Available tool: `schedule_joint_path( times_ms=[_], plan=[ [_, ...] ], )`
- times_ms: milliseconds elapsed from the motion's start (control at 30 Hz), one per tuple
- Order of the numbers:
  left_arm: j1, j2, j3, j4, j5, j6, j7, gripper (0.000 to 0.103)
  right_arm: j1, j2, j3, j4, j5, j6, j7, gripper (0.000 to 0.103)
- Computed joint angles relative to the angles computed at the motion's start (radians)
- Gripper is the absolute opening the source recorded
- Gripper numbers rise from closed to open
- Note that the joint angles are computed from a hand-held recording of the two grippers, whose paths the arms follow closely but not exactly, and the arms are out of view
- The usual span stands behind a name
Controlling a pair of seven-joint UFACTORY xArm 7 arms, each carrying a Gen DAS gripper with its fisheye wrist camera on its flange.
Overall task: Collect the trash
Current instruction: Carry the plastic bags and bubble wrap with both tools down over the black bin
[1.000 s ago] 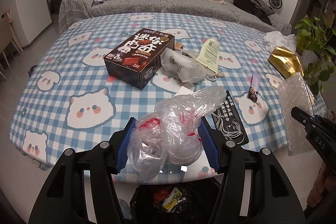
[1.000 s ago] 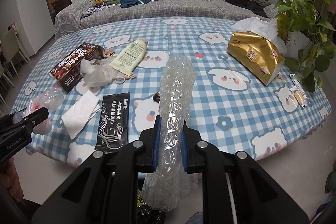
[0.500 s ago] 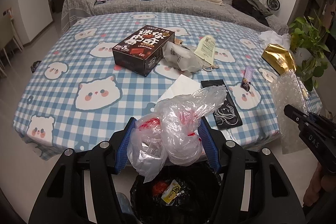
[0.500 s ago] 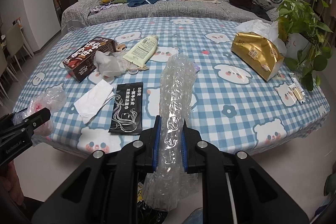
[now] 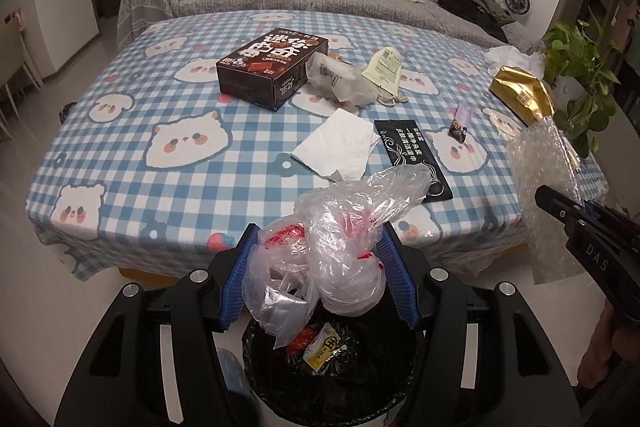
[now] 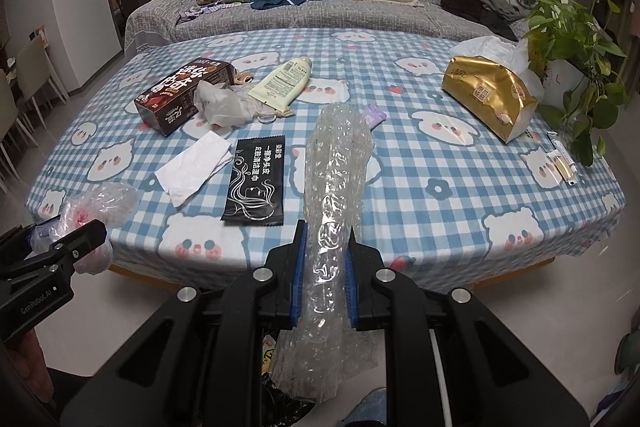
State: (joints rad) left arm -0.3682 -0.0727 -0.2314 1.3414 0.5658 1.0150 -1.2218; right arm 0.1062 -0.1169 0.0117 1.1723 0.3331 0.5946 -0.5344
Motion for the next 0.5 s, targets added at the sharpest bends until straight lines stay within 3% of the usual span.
schedule_joint_path(
  times_ms=[500],
  plan=[
    [-0.024, -0.053, -0.039, -0.117, -0.042, -0.035, -0.08, 0.058, 0.025, -0.115, -0.012, -0.163, -0.008, -0.044, -0.019, 0.016]
  ],
)
